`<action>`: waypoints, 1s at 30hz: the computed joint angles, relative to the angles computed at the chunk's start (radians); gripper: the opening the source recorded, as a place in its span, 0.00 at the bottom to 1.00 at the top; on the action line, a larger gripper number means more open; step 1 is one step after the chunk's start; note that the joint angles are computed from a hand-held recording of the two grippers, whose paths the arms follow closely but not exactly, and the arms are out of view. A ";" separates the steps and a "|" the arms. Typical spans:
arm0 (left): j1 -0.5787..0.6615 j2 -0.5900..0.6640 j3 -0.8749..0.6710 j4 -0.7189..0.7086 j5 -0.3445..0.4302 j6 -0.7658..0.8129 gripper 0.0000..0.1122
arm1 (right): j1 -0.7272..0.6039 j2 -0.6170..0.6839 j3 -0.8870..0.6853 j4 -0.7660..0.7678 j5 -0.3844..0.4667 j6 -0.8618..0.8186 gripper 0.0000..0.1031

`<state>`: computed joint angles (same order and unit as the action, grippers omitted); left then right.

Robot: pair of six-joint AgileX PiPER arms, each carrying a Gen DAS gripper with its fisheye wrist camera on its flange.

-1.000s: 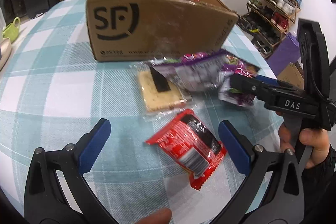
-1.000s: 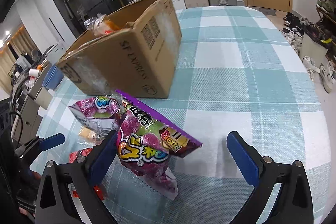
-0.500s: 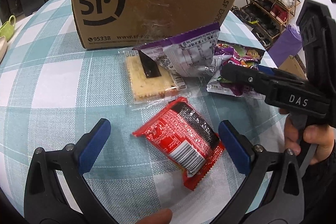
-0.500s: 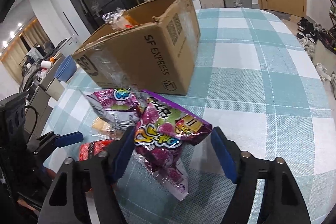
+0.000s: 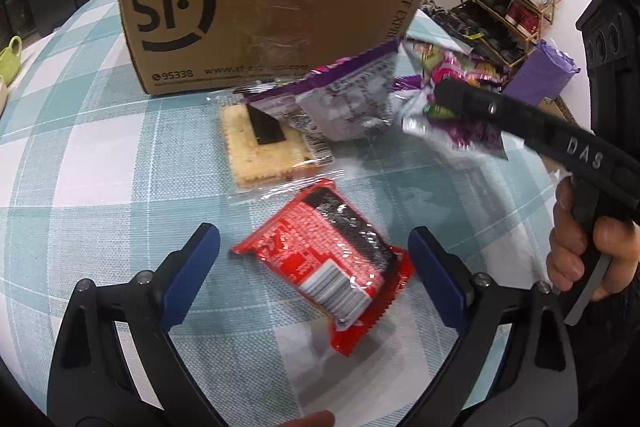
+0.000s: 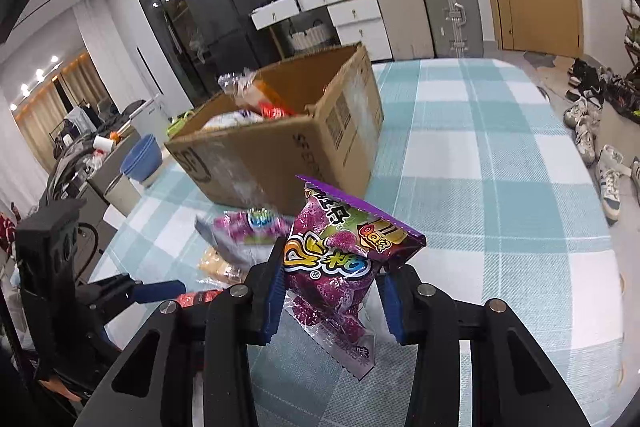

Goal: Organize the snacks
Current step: 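Grasp the red candy packet with the left gripper while the right lifts the gummy bag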

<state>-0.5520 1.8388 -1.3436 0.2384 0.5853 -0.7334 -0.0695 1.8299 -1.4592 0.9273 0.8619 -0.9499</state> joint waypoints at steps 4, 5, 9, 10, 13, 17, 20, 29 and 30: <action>-0.024 0.006 -0.022 0.018 0.015 -0.005 0.81 | -0.017 -0.015 0.007 0.031 -0.011 -0.016 0.40; -0.032 0.013 -0.033 0.026 0.028 -0.011 0.78 | -0.019 -0.019 0.009 0.034 -0.013 -0.019 0.40; -0.062 0.019 -0.039 0.059 0.039 -0.051 0.70 | -0.020 -0.038 0.022 0.041 -0.019 -0.033 0.40; -0.064 0.016 -0.037 0.056 0.034 -0.049 0.68 | -0.020 -0.039 0.024 0.045 -0.020 -0.036 0.40; -0.065 0.007 -0.023 0.031 0.001 -0.035 0.56 | -0.024 -0.045 0.030 0.052 -0.015 -0.042 0.40; -0.089 0.000 -0.021 0.077 0.001 -0.078 0.42 | -0.032 -0.059 0.041 0.071 -0.016 -0.055 0.40; -0.106 0.000 -0.031 0.095 0.013 -0.097 0.41 | -0.038 -0.066 0.044 0.080 -0.014 -0.059 0.40; -0.127 -0.092 0.025 0.170 0.007 -0.146 0.41 | -0.033 -0.100 0.075 0.117 -0.027 -0.096 0.40; -0.129 -0.101 0.027 0.177 0.011 -0.155 0.41 | -0.034 -0.105 0.079 0.123 -0.027 -0.102 0.40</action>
<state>-0.6814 1.7374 -1.3169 0.4157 0.5965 -0.8880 -0.1034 1.7252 -1.3805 1.0507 0.8348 -1.0524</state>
